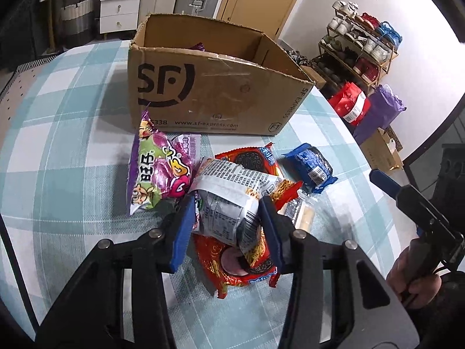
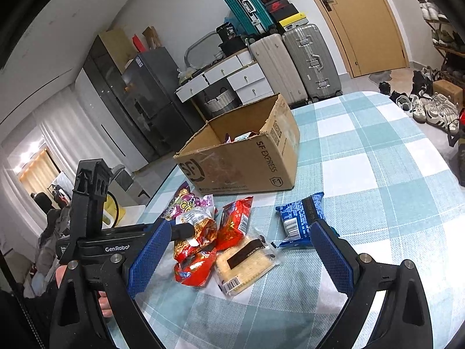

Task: Organize snacks
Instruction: 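Grasp the white noodle bag with the left gripper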

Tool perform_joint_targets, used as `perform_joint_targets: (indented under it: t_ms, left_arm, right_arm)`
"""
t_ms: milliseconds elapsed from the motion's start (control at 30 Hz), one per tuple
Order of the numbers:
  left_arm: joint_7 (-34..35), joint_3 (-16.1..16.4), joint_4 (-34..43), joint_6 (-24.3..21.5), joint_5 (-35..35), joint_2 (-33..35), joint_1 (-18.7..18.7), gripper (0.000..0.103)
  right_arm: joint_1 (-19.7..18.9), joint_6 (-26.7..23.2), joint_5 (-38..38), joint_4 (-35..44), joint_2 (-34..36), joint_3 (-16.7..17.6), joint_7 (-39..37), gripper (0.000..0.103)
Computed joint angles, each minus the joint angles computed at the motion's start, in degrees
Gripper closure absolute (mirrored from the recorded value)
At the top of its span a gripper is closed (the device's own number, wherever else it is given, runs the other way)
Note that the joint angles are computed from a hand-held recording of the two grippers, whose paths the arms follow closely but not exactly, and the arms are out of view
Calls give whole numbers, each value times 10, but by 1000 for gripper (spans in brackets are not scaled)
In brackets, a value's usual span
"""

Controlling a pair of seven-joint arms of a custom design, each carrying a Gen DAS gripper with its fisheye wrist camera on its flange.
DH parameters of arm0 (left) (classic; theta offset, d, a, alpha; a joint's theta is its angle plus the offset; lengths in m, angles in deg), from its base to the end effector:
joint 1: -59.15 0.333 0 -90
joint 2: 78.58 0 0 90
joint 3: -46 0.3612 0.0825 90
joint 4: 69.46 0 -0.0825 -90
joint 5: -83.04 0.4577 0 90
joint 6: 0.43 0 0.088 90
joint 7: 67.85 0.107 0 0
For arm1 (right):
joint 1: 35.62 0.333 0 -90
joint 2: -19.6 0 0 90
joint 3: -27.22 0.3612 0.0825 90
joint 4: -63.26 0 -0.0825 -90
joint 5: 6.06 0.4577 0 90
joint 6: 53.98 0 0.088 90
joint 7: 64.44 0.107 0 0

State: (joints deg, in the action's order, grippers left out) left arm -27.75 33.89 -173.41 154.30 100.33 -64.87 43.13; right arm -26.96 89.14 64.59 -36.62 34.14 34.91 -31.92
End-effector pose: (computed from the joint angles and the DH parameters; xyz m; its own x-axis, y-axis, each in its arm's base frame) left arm 0.6560 -0.3481 0.4954 0.0713 -0.9491 0.3069 -0.8073 -0.2356 -0.5410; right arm 0.7217 0.1967 0.4938 0.5524 -0.6715 -0.4939 -0.6951 -0.0440 -0.7176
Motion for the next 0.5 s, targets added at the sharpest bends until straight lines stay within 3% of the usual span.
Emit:
perform_joint_targets:
  t_ms: [500]
  left_arm:
    - [3, -7, -48, 35, -31, -36, 8, 63]
  right_arm:
    - [5, -1, -4, 0, 0, 3, -6, 5]
